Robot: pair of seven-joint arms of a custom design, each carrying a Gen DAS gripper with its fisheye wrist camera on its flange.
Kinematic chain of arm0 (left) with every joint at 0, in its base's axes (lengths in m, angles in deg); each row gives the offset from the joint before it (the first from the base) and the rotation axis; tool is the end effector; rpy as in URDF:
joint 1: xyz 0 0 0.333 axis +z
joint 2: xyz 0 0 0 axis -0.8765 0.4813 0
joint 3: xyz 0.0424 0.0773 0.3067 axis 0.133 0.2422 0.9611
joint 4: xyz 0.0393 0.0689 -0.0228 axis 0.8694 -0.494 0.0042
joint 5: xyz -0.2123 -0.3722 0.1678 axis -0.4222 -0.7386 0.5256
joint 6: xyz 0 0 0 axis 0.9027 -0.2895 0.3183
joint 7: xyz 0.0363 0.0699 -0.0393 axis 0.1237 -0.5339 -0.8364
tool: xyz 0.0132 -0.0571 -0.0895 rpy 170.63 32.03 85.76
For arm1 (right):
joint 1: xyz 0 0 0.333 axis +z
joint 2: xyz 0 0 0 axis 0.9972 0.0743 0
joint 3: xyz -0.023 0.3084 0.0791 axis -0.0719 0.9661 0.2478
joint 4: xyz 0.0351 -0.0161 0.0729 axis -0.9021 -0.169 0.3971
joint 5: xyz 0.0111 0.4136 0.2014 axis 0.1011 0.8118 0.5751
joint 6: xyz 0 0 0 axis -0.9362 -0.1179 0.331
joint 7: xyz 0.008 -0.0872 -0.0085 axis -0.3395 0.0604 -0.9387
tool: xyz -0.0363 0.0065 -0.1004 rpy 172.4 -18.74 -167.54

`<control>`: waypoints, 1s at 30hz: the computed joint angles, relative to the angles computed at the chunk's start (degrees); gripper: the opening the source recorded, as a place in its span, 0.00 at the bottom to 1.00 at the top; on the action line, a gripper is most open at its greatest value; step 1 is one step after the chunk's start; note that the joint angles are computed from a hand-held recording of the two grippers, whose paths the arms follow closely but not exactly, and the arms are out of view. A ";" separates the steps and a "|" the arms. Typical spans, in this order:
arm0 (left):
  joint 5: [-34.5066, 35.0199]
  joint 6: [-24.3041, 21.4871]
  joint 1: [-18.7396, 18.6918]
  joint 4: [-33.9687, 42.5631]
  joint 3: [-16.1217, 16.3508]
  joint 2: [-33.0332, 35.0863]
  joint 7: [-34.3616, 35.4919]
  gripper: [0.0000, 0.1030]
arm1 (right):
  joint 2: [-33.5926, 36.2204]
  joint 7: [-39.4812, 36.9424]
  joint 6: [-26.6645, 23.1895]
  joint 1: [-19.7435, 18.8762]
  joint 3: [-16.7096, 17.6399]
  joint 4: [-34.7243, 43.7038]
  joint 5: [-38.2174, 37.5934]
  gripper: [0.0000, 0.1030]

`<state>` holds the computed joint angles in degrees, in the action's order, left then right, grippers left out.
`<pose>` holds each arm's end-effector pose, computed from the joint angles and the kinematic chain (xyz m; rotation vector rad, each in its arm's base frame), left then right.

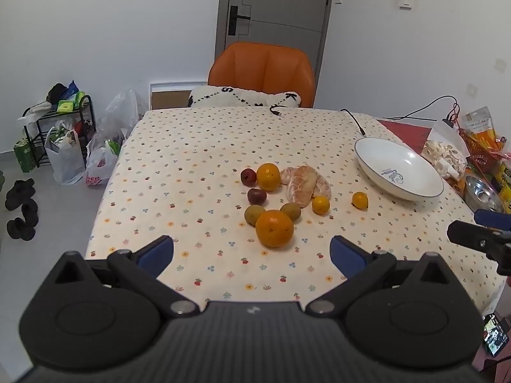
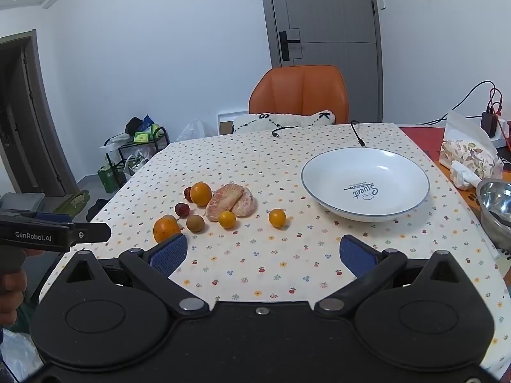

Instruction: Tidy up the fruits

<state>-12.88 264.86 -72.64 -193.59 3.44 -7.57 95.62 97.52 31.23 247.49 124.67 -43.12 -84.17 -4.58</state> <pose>0.6647 -0.1182 0.4291 -1.6671 1.7447 -0.9473 0.6731 0.2911 0.4091 -1.6387 1.3823 -0.6435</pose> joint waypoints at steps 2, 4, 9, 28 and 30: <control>1.96 0.24 -1.45 -0.12 1.81 -0.06 -1.70 1.00 | 0.11 0.00 -0.13 -0.02 0.04 0.16 0.04 1.00; 2.39 0.73 -1.33 -0.39 1.85 -0.21 -1.93 1.00 | 0.16 0.09 -0.18 0.22 -0.22 0.19 0.05 1.00; 0.37 0.67 0.24 -0.26 0.13 -0.12 0.04 1.00 | -0.31 0.09 -0.04 1.23 -1.26 -0.54 -0.10 1.00; -0.90 0.89 -0.26 -0.39 0.71 -0.03 0.63 1.00 | 0.48 -1.77 1.09 3.56 -3.48 -0.21 3.06 1.00; -0.98 0.79 -0.28 -0.40 0.70 -0.08 0.67 1.00 | 0.66 -2.30 1.53 3.32 -3.17 -0.10 3.67 1.00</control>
